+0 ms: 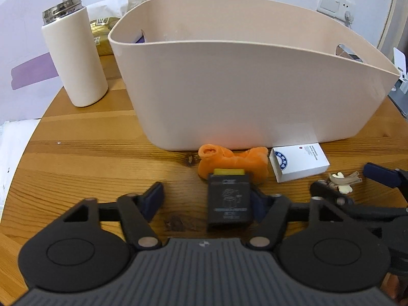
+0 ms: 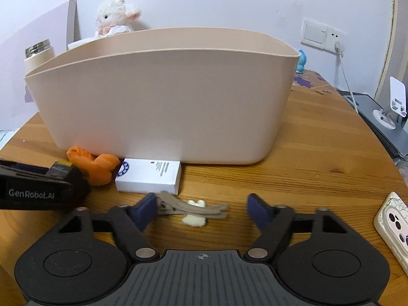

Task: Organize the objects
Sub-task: 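Grasp the black cube box with left tool while right grasps beige hair clip, then lift both items into the basket and open both tools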

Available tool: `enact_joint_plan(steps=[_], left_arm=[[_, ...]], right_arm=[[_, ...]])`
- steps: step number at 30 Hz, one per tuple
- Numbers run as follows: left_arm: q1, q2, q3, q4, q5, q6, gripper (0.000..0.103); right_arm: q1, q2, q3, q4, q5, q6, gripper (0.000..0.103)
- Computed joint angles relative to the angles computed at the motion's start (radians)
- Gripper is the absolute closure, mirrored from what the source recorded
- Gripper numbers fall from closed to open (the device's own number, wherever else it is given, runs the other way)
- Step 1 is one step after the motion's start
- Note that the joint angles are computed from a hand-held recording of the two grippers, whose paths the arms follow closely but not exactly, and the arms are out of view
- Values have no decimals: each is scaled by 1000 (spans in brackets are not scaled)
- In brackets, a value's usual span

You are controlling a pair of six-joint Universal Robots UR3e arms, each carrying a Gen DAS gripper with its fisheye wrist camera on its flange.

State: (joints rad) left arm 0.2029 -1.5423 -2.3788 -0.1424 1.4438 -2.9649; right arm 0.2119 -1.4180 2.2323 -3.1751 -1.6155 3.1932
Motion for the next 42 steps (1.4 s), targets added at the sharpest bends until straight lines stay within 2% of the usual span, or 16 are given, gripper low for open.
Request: enact_joint_plan(steps=[2,4,5,12,14,21,26,29,33,38,42], left_arm=[[11,15,-6,-8,-13,13,49],[26,32,-10,-22,-31,26,66],[34,41,-13,-30,-40,32,69],[59,103,-58,-52,-65,55,69],[82,138,-85,-72,-86,66,69],[202,365,-153,-232,-181,141,69],[315,603,-167,-422,-263,228,69],[340,659,-143,-468,-294,237,69],[377,714,-101,-526,-338,251,69],[359,666,-42,-468,-347,219,69],[288,539,21,-333,-298,159,69]], right_arm=[[-3,-14,0,21,-6,2,47],[-6,-15,14,-1,-1,0,47],[-8,-17,24,-10,2,-6,47],[-21,-54,89,-51,21,-9,48],[-41,-73,122,-77,57,-26,48],[-100,-262,217,-20,126,-59,48],[-146,-431,230,70,183,-85,48],[-167,-503,211,124,213,-95,48],[-168,-527,179,112,209,-97,48],[-181,-483,105,93,215,-93,48],[-179,-392,8,59,205,-102,48]])
